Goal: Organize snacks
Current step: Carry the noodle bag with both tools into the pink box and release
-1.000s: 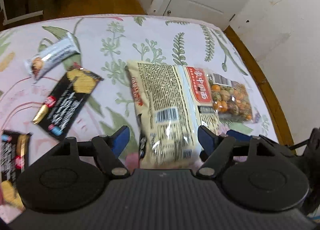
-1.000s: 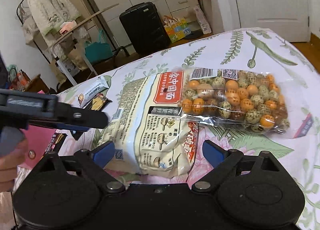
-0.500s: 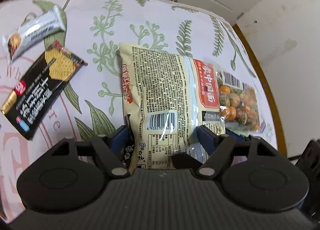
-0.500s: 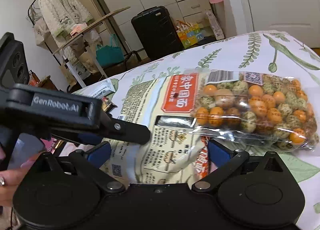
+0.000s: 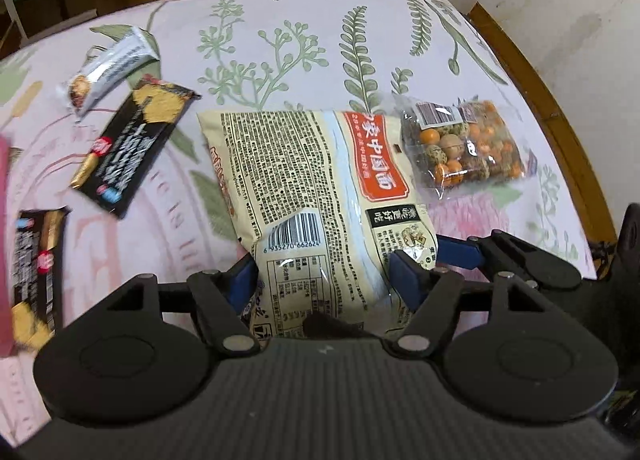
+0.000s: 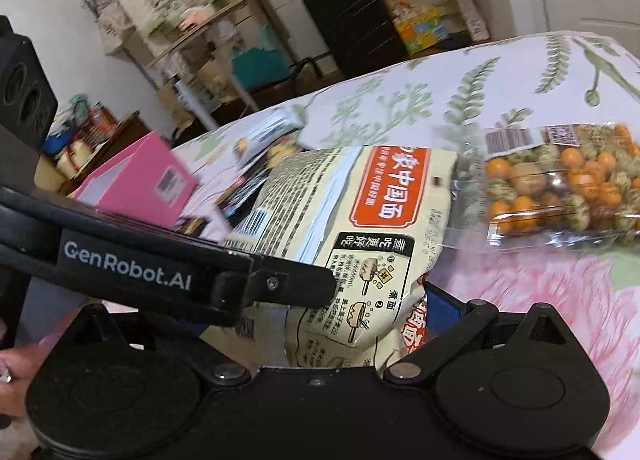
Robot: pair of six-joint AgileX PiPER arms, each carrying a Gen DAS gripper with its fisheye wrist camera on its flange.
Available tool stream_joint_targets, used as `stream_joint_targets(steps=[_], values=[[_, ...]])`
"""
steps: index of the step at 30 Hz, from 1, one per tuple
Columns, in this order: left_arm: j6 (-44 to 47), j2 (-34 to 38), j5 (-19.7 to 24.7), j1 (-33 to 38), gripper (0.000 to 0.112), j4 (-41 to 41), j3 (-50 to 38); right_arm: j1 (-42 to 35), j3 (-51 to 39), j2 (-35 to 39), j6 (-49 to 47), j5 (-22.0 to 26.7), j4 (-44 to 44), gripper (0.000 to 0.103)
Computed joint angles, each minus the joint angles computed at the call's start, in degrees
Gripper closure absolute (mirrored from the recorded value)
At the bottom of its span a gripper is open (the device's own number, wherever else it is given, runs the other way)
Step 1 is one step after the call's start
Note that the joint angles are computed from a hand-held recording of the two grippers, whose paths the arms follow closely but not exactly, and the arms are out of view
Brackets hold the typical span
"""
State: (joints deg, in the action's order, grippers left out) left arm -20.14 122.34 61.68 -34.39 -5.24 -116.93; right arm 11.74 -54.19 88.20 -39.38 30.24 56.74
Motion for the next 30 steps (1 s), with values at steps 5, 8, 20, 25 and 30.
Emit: stream_joint_targets(steps=[5, 8, 20, 25, 30], values=[[-0.64, -7.18, -1.20, -0.03, 0.044, 0.64, 8.24, 1.59, 1.26, -4.25, 3.31, 3.12, -2.93, 0.001], [-1.01, -10.46, -1.37, 0.41, 0.044, 0.05, 11.96, 2.85, 0.56, -5.78, 7.32, 4.88, -6.80, 0.004], [-4.02, -22.94, 2.79, -0.15, 0.043, 1.43, 21.72, 11.48, -8.22, -9.06, 21.24, 16.30, -23.21, 0.006], [-4.22, -28.30, 4.21, 0.15, 0.043, 3.55, 24.98, 14.82, -11.77, -9.05, 23.01, 18.80, -24.50, 0.009], [-1.04, -34.72, 6.82, 1.61, 0.043, 6.93, 27.05, 18.51, -18.17, -7.51, 23.42, 21.45, -24.77, 0.021]])
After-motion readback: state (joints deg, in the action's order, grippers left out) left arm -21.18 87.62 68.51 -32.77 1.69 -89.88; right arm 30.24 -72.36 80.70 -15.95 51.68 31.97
